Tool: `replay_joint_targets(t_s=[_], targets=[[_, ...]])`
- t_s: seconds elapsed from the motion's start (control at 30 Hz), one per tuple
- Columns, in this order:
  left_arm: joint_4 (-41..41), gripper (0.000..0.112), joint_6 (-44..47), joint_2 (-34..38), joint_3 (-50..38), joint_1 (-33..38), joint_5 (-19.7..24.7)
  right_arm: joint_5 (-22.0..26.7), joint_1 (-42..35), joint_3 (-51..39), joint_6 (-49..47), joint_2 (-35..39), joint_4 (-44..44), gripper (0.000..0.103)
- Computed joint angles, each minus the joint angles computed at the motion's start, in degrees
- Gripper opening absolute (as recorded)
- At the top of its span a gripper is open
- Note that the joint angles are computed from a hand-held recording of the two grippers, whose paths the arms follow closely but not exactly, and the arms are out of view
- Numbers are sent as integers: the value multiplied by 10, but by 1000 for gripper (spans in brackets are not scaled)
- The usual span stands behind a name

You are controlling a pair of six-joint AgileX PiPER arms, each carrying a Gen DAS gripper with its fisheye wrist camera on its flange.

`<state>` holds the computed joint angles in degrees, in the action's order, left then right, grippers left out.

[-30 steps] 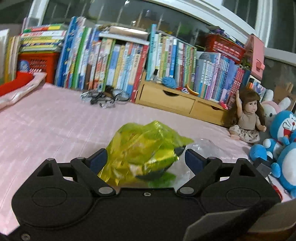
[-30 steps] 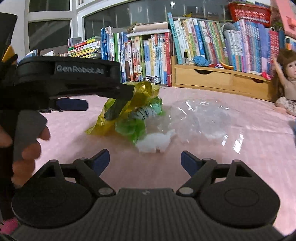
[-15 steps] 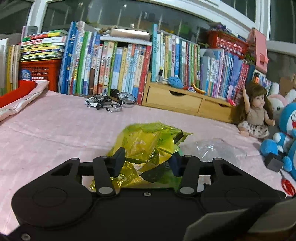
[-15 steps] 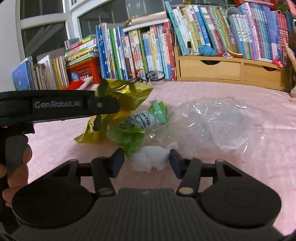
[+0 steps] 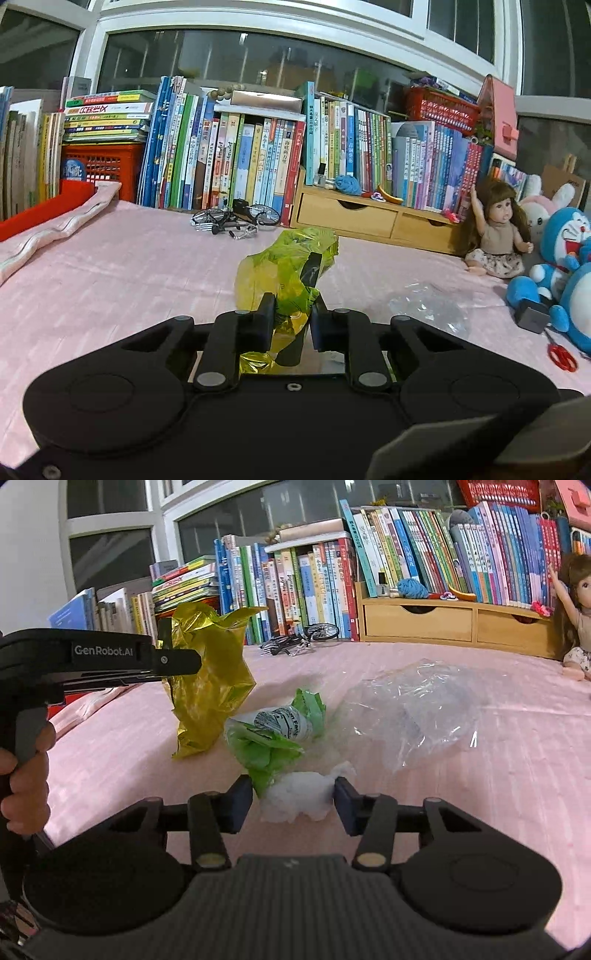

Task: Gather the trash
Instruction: 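Lift the foil bag with the left gripper while the right approaches the white tissue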

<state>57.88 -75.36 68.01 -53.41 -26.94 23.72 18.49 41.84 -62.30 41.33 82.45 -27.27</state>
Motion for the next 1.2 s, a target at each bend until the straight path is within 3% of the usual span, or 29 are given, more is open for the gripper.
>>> replay_joint_targets(t_s=[0.13,0.3,0.33,0.43,0.5,0.57,0.87,1.0,1.1,1.2], targets=[[19,18,-34,-62,45,-29,24,3,19,31,25,-33,-17,57],[28,20,-60,-127,88,-66,62,37,63,67,148,-69,-149,60],[26,21,-61,-134,93,-68,64,44,67,69,151,-73,-156,70],[14,27,-52,-155,109,-74,71,66,86,82,195,-82,-208,78],[21,48,-58,-158,114,-86,87,75,91,86,206,-86,-216,80],[32,59,-63,-161,124,-97,99,69,90,96,219,-95,-218,83],[-10,64,-8,-104,128,-51,40,69,86,105,292,-93,-281,83],[79,65,-68,-80,123,-87,70,61,87,100,306,-81,-308,83],[164,79,-128,-68,125,-134,125,55,90,98,311,-71,-323,81],[246,82,-176,-52,138,-175,180,55,97,99,328,-66,-341,75]])
